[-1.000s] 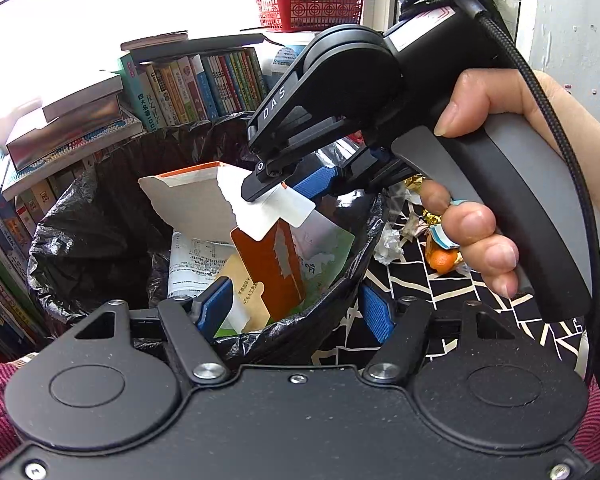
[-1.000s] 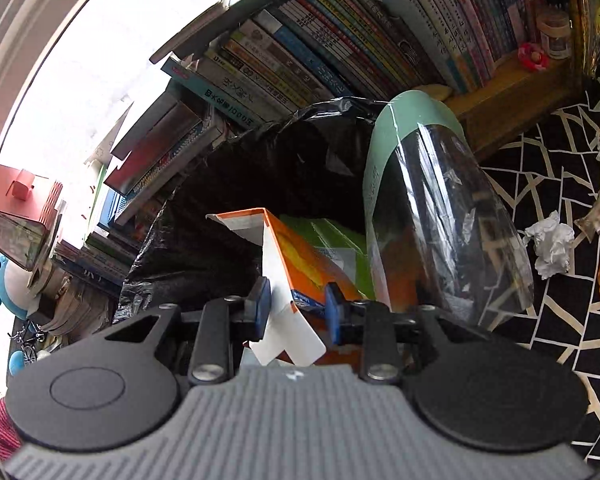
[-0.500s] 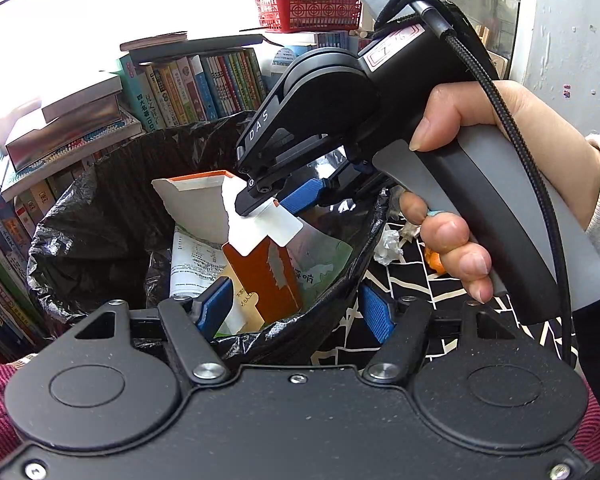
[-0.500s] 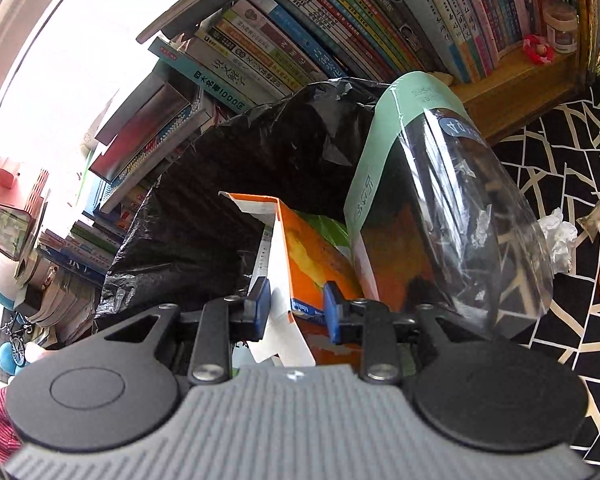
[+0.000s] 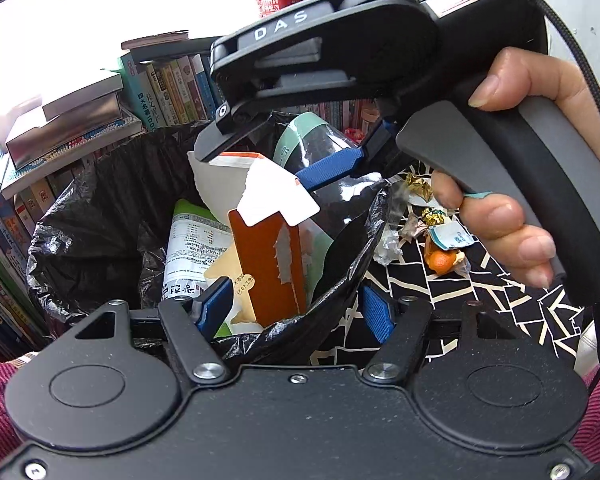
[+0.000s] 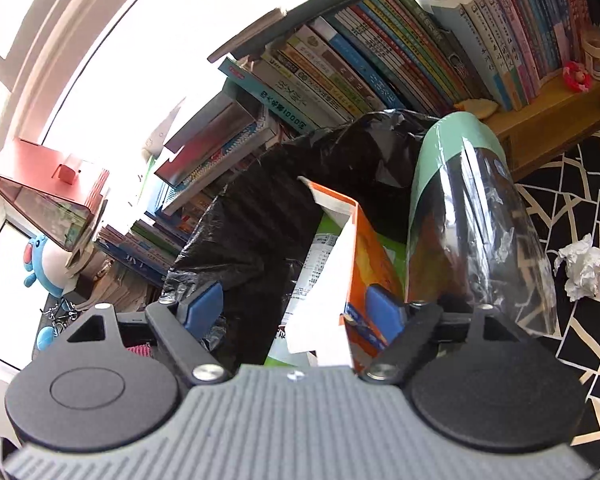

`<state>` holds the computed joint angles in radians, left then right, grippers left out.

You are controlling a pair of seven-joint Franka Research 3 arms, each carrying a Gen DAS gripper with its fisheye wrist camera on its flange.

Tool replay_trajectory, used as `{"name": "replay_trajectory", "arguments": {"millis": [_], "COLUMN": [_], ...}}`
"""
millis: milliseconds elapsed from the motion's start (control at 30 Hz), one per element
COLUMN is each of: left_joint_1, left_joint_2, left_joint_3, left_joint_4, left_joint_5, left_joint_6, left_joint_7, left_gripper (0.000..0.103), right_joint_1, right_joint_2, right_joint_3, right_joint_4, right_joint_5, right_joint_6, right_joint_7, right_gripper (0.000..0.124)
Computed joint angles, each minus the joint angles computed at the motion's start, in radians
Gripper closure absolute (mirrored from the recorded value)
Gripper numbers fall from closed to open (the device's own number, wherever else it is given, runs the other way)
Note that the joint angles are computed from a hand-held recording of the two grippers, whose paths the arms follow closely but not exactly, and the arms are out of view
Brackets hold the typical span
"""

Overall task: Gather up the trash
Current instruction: 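Move the right gripper back to the blue-and-white bag packet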

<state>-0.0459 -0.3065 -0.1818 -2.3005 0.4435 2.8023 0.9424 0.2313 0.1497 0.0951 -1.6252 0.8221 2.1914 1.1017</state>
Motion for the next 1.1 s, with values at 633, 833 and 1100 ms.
{"name": "replay_trajectory", "arguments": {"millis": [633, 833, 1100], "left_joint_1": [0.0, 0.0, 0.0], "left_joint_2": [0.0, 0.001, 0.001], "left_joint_3": [-0.002, -0.002, -0.001], "left_joint_4": [0.001, 0.001, 0.001], "left_joint_5": [0.011, 0.012, 0.011], "left_joint_6": [-0.003, -0.002, -0.002], "left_joint_7": [-0.009, -0.008, -0.007], "left_gripper": [0.036, 0.036, 0.036], "right_joint_1": [-0.023, -0.028, -0.039], "right_joint_2": [-0.145, -0.166, -0.148], "right_joint_3": [-0.052, -0.064, -0.072], "right_joint_4": [-0.155, -0.208, -0.271], "right_joint_5": [0.258, 0.177, -0.032], "right_joint_6": [0.274, 0.371, 0.496], "right_joint_7": [-0.158, -0.093, 0.057], "right_gripper": [0.031, 0.031, 0.031]}}
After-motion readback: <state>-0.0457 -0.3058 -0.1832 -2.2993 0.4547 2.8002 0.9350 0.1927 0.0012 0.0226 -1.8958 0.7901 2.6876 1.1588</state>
